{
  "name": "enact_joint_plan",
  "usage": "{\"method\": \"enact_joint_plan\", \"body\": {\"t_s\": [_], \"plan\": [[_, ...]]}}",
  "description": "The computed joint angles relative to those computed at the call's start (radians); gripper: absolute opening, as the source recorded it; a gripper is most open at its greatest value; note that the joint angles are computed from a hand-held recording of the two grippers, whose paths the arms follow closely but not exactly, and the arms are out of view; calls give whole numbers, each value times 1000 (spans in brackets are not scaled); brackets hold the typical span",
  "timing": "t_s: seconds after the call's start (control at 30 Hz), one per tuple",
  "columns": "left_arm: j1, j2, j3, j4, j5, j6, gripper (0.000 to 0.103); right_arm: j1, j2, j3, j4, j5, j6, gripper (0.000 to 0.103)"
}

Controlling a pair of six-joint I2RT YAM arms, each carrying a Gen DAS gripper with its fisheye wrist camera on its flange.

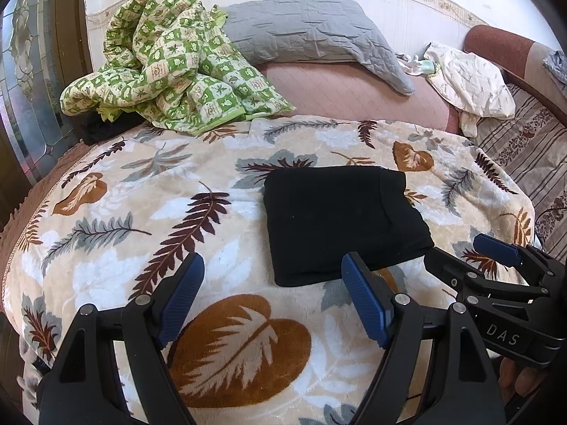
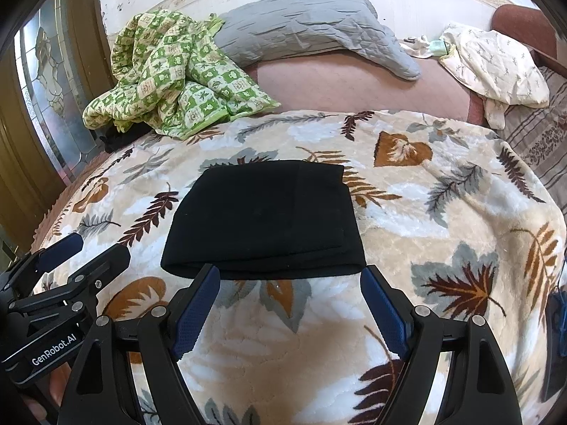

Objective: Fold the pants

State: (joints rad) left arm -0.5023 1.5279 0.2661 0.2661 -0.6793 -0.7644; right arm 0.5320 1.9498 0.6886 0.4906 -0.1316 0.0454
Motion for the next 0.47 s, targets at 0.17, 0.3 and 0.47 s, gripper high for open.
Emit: {"method": "enact_joint_plan", "body": {"t_s": [0.17, 0.3, 0.47], "plan": [[15, 10, 0, 16, 19, 13, 80, 0, 12, 13, -13, 2, -2, 83], [30, 19, -8, 50, 33, 31, 80, -3, 18, 15, -11, -1, -4, 83], [37, 45, -26, 123, 30, 68, 82, -10, 33, 14, -2, -3, -8, 83]]}}
